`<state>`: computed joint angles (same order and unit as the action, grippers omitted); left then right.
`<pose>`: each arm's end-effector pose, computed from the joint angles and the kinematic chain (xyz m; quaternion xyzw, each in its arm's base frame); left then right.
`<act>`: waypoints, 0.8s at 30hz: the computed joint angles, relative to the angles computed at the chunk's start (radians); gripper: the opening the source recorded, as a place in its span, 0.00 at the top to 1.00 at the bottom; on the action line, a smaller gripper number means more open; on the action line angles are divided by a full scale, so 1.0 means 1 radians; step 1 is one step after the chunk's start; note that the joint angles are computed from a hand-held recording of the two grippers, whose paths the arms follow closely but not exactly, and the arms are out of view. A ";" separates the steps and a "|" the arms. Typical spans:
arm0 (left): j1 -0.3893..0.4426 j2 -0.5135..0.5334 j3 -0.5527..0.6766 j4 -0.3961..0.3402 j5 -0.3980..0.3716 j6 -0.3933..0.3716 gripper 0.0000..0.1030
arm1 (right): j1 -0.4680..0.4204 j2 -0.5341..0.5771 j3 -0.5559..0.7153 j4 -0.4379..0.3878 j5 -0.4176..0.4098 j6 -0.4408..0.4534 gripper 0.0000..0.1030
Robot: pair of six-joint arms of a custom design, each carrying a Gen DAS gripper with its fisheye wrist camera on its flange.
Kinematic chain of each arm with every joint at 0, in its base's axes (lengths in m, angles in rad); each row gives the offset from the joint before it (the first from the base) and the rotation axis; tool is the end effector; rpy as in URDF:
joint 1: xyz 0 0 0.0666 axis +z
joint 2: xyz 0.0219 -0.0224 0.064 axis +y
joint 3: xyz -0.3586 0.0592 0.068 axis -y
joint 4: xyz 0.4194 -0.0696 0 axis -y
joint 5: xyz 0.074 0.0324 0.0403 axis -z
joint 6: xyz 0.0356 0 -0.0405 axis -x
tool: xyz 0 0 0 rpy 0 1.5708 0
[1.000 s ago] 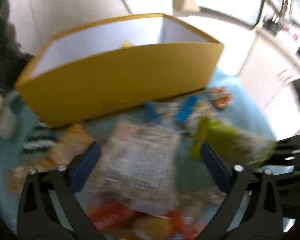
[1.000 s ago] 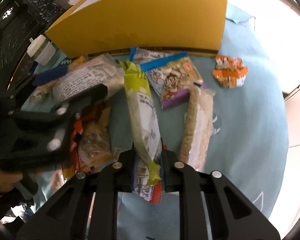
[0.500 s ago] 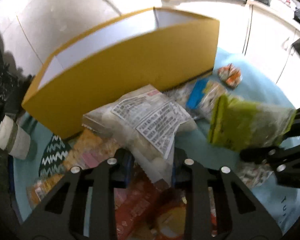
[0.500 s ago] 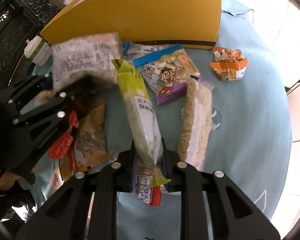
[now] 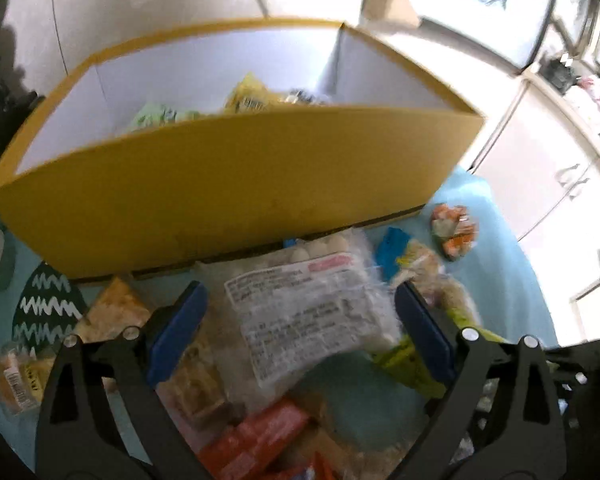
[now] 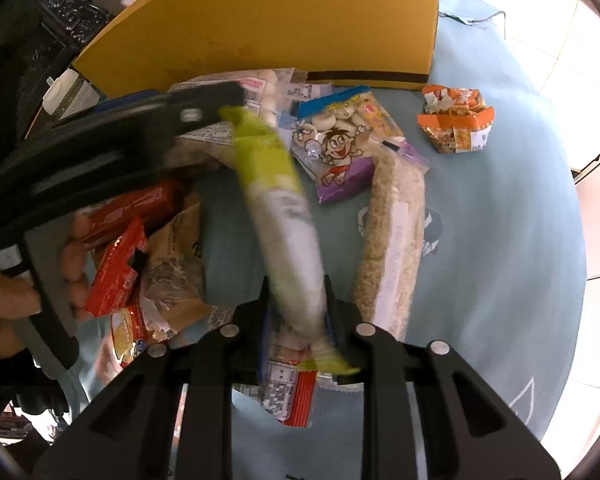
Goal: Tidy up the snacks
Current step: 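Lift the green-striped bag with the right tool while the left lifts the white candy bag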
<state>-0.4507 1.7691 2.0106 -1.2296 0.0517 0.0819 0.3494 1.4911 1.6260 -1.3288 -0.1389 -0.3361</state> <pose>0.5630 -0.2749 0.4775 0.1829 0.9399 -0.0995 0.2705 0.4840 0.1812 0.4482 -0.0195 0.9798 0.1270 0.1531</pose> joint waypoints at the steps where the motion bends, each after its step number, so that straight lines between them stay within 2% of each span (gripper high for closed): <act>1: 0.003 0.042 0.047 -0.039 -0.018 0.008 0.06 | 0.009 0.001 0.003 -0.003 0.009 -0.004 0.77; 4: -0.015 0.095 0.109 -0.096 -0.081 0.003 0.02 | 0.016 0.011 0.012 -0.007 0.014 0.012 0.77; 7: -0.021 0.126 0.153 -0.128 -0.088 -0.011 0.02 | 0.017 0.012 0.007 -0.002 -0.001 0.006 0.75; 8: -0.020 0.128 0.154 -0.124 -0.080 -0.020 0.06 | 0.014 0.011 0.003 0.001 -0.010 0.000 0.73; 9: -0.020 0.122 0.147 -0.112 -0.064 -0.047 0.15 | 0.012 0.007 -0.005 0.010 -0.018 -0.006 0.72; 11: -0.021 0.114 0.137 -0.099 -0.033 -0.082 0.27 | 0.006 0.001 -0.014 0.023 -0.034 -0.012 0.69; 12: -0.023 0.112 0.136 -0.096 -0.027 -0.083 0.34 | 0.006 0.002 -0.013 0.025 -0.033 -0.014 0.69; 15: -0.024 0.081 0.088 -0.059 -0.014 -0.066 0.45 | 0.007 0.005 -0.009 0.022 -0.027 -0.009 0.69; 18: -0.011 0.025 0.007 -0.013 0.024 -0.042 0.54 | 0.004 -0.019 -0.038 0.043 -0.015 -0.016 0.70; 22: 0.020 -0.043 -0.075 0.028 0.087 -0.029 0.58 | -0.010 -0.048 -0.067 0.081 -0.035 -0.026 0.72; 24: 0.024 -0.093 -0.128 0.058 0.092 -0.018 0.61 | -0.014 -0.067 -0.084 0.101 -0.050 -0.030 0.75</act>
